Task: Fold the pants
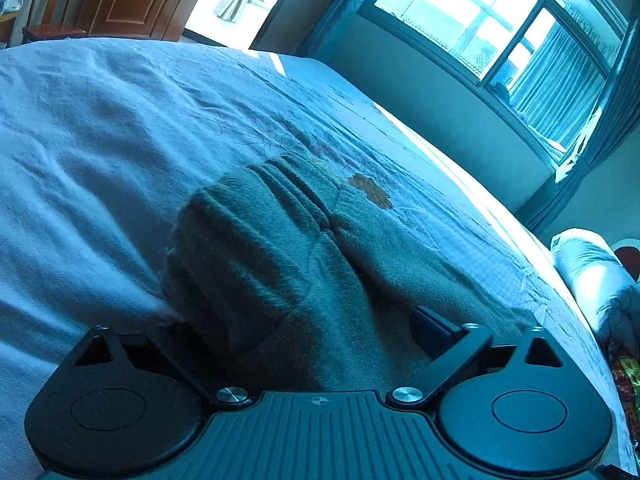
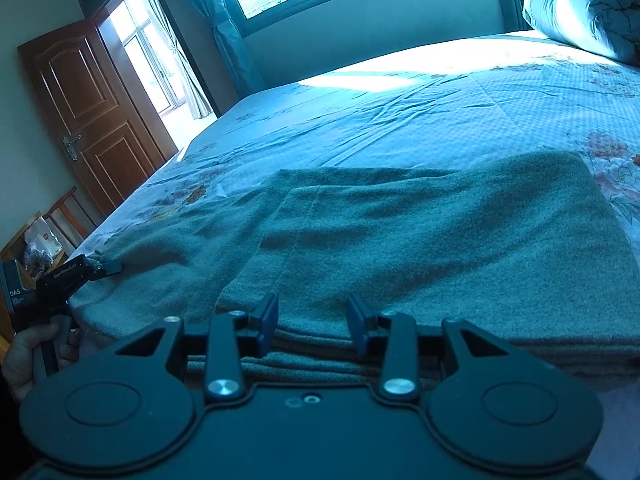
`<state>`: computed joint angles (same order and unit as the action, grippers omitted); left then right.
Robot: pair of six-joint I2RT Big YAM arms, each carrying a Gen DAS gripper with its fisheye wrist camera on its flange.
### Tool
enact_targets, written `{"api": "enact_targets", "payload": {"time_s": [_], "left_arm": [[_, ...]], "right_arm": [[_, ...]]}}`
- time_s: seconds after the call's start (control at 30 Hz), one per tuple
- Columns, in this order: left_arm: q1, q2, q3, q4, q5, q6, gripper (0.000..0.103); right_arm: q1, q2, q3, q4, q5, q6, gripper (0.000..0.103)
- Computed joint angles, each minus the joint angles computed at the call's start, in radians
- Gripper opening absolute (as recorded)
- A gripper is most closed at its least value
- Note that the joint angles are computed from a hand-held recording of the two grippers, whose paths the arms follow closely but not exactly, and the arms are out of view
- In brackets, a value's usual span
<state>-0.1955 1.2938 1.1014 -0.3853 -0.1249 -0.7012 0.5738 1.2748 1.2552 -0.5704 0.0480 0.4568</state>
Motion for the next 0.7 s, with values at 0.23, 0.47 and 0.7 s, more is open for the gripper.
{"api": "enact_targets", "payload": {"time_s": [0.23,0.47,0.7], "left_arm": [[0.031,-0.070,-0.103,0.133,0.096,-0.050,0.033],[0.037,-0.091,-0.043,0.069,0.108,0.037,0.033],[0.047,-0.087,-0.022,0.009,0.124,0.079,0.033]], "right_arm": [[0.038,0.006,0.017,-0.016,0.048,-0.116,0.032],[0.106,0.035,0.040,0.040,0.107,-0.280,0.038],[0.165,0.114,0.069,-0.029,0.246,-0.443,0.044]]}}
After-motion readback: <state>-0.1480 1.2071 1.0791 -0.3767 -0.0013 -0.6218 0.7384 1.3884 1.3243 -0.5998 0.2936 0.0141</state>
